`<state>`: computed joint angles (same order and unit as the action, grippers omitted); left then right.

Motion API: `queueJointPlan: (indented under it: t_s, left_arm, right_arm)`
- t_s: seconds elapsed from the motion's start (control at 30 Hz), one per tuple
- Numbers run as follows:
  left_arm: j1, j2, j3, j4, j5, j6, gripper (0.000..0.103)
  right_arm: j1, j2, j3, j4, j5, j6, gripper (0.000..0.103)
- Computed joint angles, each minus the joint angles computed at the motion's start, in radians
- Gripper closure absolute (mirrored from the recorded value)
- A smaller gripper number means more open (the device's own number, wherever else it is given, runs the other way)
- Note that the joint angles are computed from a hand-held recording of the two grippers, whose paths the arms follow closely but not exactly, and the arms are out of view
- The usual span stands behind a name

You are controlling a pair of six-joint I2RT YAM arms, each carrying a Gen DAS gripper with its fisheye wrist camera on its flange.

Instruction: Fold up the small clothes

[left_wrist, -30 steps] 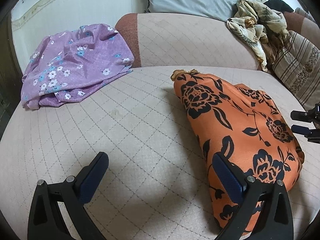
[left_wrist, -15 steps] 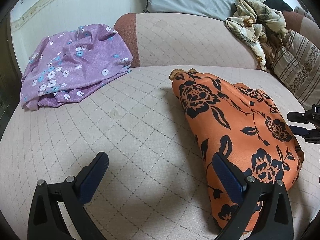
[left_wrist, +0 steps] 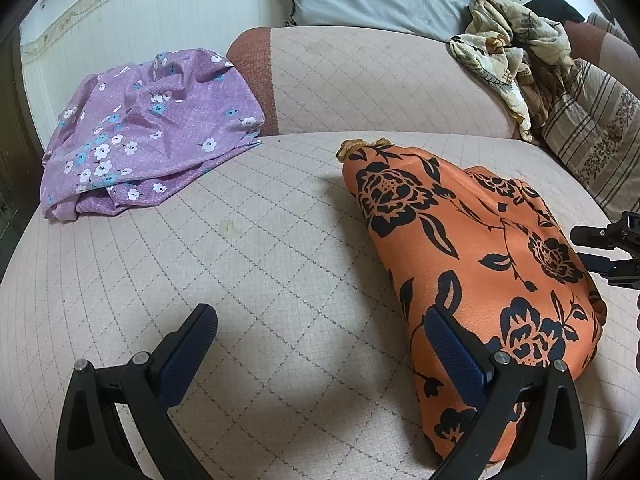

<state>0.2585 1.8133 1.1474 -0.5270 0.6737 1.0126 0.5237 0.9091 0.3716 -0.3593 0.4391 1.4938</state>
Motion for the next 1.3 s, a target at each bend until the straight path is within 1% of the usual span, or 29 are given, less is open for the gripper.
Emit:
queueJointPlan:
  t_s: [0.37, 0.5, 0.83, 1.2, 1.27, 1.3]
  left_arm:
    - [-0.002, 0.001, -0.001, -0.001, -0.005, 0.003, 0.000]
    - [-0.001, 0.001, 0.004, -0.010, 0.000, 0.006, 0.000]
    - [0.000, 0.001, 0.010, -0.021, 0.007, 0.012, 0.000]
    - [-0.002, 0.006, 0.020, -0.031, 0.006, 0.011, 0.000]
    - [-0.003, 0.007, 0.024, -0.043, 0.008, 0.016, 0.000]
    - [-0.003, 0.013, 0.038, -0.066, 0.013, 0.019, 0.000]
  right_arm:
    - [0.000, 0.011, -0.002, 0.016, -0.004, -0.008, 0.042]
    - [-0.009, 0.009, -0.006, 0.020, -0.009, -0.017, 0.040]
    - [-0.026, 0.003, -0.023, 0.040, -0.029, -0.020, 0.039]
    - [-0.023, 0.024, -0.022, 0.059, -0.029, -0.021, 0.039]
    - [-0.027, 0.028, -0.021, 0.065, -0.032, -0.029, 0.039]
    - [-0.029, 0.031, -0.021, 0.069, -0.032, -0.031, 0.039]
